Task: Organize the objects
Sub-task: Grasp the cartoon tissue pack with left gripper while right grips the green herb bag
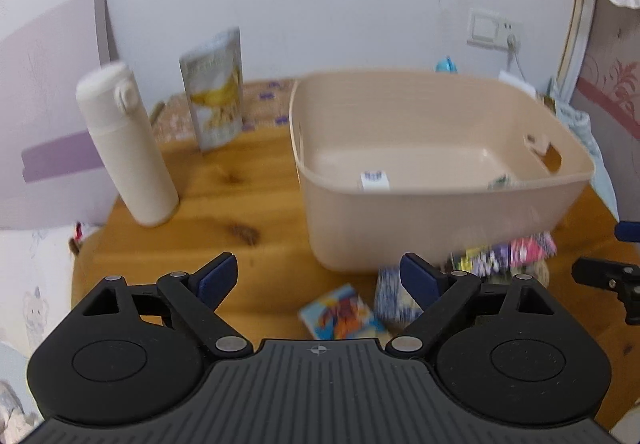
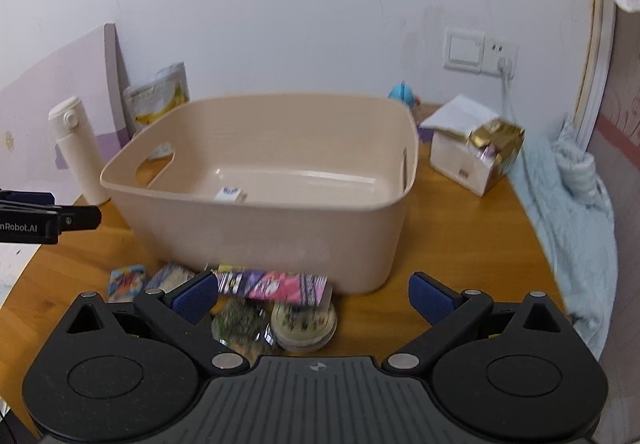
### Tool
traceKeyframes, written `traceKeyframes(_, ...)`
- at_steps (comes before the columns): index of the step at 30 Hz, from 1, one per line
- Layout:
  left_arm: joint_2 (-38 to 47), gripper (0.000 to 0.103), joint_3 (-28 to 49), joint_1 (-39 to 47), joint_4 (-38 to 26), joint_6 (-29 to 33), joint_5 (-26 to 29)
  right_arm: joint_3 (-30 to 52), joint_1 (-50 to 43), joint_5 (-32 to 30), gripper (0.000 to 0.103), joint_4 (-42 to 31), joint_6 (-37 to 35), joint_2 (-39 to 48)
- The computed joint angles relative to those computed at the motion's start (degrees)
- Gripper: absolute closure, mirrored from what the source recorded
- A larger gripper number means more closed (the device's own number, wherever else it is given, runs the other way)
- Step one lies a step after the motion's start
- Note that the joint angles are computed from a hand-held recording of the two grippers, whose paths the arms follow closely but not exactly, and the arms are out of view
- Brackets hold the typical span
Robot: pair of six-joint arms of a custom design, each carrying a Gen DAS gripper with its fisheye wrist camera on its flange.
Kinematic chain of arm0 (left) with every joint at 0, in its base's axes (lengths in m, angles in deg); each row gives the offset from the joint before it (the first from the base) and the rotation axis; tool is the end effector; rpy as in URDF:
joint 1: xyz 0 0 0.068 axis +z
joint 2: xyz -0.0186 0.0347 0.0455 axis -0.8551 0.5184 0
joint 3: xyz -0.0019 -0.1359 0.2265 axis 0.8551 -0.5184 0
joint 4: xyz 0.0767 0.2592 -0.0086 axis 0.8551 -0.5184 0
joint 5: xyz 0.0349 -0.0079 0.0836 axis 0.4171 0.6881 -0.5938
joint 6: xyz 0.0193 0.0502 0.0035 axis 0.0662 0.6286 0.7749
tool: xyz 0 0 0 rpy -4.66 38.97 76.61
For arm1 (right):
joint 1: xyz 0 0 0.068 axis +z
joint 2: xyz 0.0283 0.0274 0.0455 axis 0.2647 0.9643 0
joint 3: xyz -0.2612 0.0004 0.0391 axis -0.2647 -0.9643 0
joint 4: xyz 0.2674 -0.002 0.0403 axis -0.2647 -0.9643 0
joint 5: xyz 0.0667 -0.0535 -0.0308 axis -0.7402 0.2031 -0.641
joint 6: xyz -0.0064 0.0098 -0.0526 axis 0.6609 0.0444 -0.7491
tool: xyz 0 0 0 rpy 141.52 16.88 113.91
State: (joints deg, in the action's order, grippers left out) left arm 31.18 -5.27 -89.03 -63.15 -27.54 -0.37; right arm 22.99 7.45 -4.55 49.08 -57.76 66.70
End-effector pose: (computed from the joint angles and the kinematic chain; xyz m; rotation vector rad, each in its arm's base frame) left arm 0.2790 -0.1515 0.1279 0.2145 2.3253 -0.0444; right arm 0.2467 -0.0236 0.1350 -0.1547 2.3129 0.2086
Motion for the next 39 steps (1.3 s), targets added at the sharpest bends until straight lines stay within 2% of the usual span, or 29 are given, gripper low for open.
traceKeyframes(6, 2.8, 0.013, -2.3, -0.3, 1.3, -1.4, 2.1, -2.0, 0.4, -0.3, 0.000, 2.0, 0.1, 4.4)
traceKeyframes(13, 6.0, 0.013, -3.4, -1.2, 2.9, -2.8, 2.7, -5.0, 2.5, 2.9, 0.000, 5.6, -0.6, 5.9)
traceKeyframes(26, 13.9, 0.013, -1.1, -0.5, 6.7, -7.3, 2.6, -7.6, 10.1, 10.0, 0.001, 12.9, -1.7, 9.5)
traceKeyframes(28, 14.8, 0.013, -0.4, -0.3, 6.8, -7.7, 2.6, -7.3, 11.5, 11.5, 0.010, 14.5, -0.8, 11.0)
traceKeyframes(30, 15.6, 0.013, 0.2, 0.0, 6.8, -7.8, 2.9, -6.6, 12.3, 12.2, 0.014, 15.5, 0.2, 12.9)
traceKeyframes(32, 16.0, 0.013, 0.4, -0.1, 7.3, -7.4, 2.2, -5.7, 12.7, 11.9, 0.018, 15.9, 1.4, 14.4)
traceKeyframes(37, 16.8, 0.013, 1.1, 0.5, 7.8, -6.8, 2.2, -4.5, 13.4, 10.8, 0.038, 16.3, 3.0, 16.1)
traceKeyframes(39, 17.3, 0.013, 1.5, 0.8, 8.0, -6.5, 2.2, -4.1, 13.5, 10.3, 0.042, 16.3, 3.7, 16.7)
